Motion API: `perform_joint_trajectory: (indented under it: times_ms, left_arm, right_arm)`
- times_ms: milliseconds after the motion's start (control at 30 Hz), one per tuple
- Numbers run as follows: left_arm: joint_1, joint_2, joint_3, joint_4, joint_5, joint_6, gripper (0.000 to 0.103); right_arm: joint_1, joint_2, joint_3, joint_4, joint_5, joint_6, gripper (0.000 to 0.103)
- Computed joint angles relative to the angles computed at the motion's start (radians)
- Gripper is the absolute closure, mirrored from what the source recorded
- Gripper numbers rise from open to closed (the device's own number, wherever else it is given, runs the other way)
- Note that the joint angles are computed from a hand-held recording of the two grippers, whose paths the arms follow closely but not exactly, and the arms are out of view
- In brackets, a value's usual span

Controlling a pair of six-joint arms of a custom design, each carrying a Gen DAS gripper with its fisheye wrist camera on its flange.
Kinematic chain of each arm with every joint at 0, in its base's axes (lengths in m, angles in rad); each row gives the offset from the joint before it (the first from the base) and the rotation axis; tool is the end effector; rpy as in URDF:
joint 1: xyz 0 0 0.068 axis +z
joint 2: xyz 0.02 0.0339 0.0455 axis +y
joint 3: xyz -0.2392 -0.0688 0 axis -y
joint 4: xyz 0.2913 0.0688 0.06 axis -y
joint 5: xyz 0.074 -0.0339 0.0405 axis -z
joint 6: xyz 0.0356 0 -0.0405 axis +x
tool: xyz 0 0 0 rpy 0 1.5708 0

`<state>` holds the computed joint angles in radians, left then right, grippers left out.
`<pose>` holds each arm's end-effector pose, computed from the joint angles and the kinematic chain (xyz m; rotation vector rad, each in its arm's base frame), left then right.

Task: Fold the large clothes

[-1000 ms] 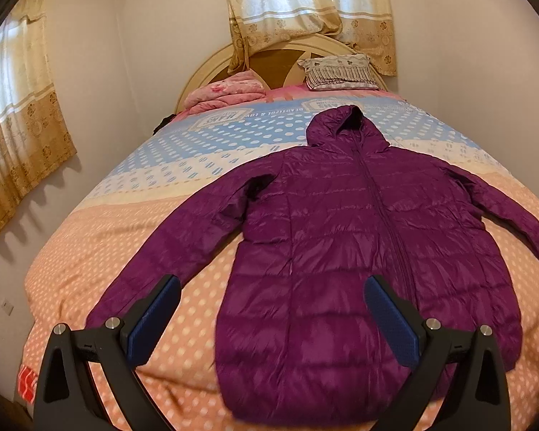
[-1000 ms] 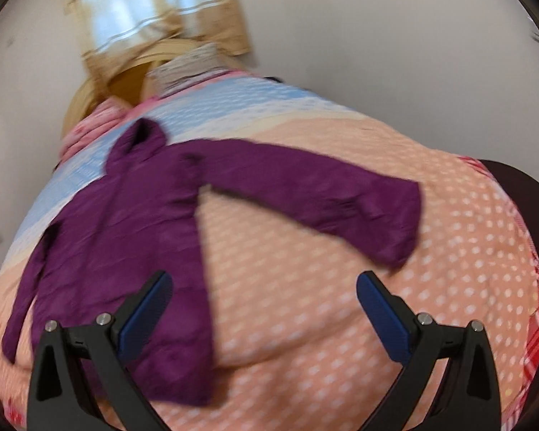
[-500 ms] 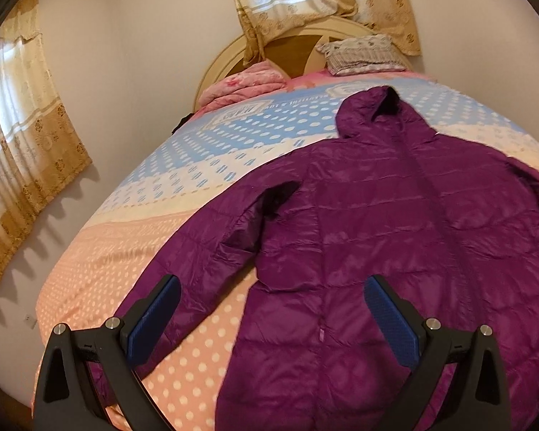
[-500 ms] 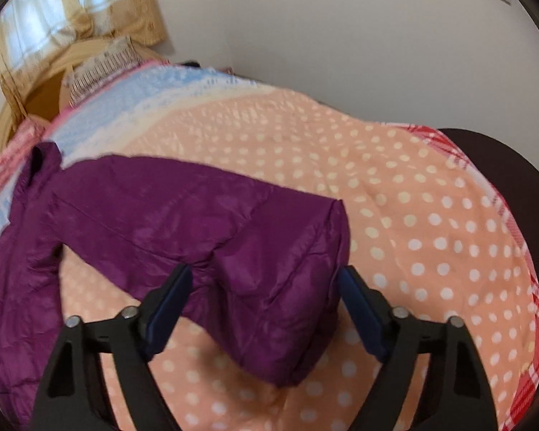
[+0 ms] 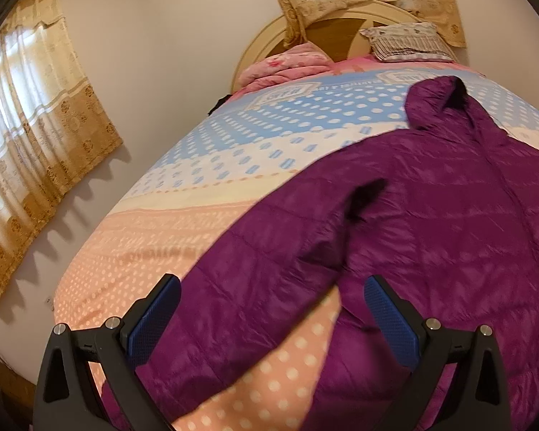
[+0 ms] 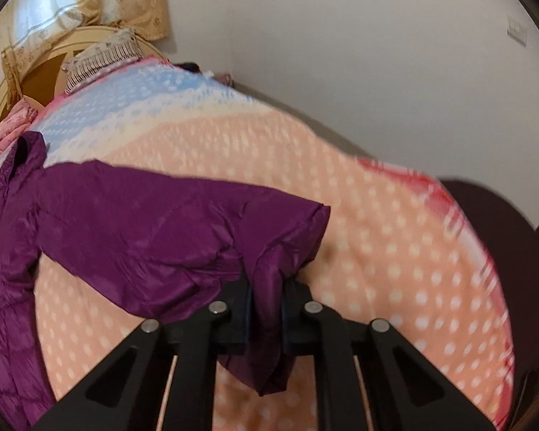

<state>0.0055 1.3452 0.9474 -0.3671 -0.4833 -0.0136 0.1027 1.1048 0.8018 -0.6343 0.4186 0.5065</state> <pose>0.3343 0.0184 0.2160 -0.2612 2.2766 0.5578 0.2716 0.0134 0.2117 0.6471 2.3253 -0.2512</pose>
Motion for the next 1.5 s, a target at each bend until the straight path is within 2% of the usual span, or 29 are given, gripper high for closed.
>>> perform_joint_trajectory:
  times_ms: [200, 367, 633, 933, 1133, 1267, 1300, 1367, 1400, 1433, 1500]
  left_arm:
    - [0.035, 0.061, 0.061, 0.017, 0.011, 0.015, 0.001]
    - [0.04, 0.098, 0.087, 0.03, 0.02, 0.026, 0.001]
    - [0.069, 0.147, 0.122, 0.061, 0.039, 0.05, 0.001]
    - [0.114, 0.199, 0.152, 0.095, 0.059, 0.068, 0.001]
    - [0.137, 0.21, 0.136, 0.11, 0.066, 0.077, 0.001]
    - [0.148, 0.213, 0.135, 0.1, 0.06, 0.075, 0.001]
    - [0.147, 0.211, 0.134, 0.099, 0.055, 0.076, 0.001]
    - [0.145, 0.199, 0.133, 0.092, 0.057, 0.072, 0.001]
    - [0.142, 0.189, 0.129, 0.09, 0.059, 0.071, 0.001]
    - [0.136, 0.179, 0.129, 0.085, 0.056, 0.071, 0.001]
    - [0.113, 0.165, 0.136, 0.072, 0.057, 0.061, 0.001]
  right_arm:
    - [0.13, 0.098, 0.152, 0.02, 0.101, -0.03, 0.091]
    - [0.249, 0.253, 0.301, 0.067, 0.161, -0.082, 0.092]
    - [0.383, 0.534, 0.562, 0.127, 0.195, -0.166, 0.092]
    - [0.503, 0.854, 0.882, 0.14, 0.195, -0.236, 0.092]
    - [0.564, 1.067, 1.108, 0.111, 0.158, -0.249, 0.092]
    - [0.593, 1.193, 1.245, 0.069, 0.096, -0.25, 0.09]
    - [0.595, 1.21, 1.26, 0.061, 0.075, -0.243, 0.088]
    - [0.597, 1.178, 1.199, 0.096, 0.039, -0.231, 0.064]
    - [0.6, 1.147, 1.151, 0.121, 0.036, -0.233, 0.034]
    - [0.607, 1.092, 1.068, 0.173, 0.052, -0.243, 0.016]
    - [0.624, 0.988, 0.927, 0.248, 0.081, -0.275, 0.014]
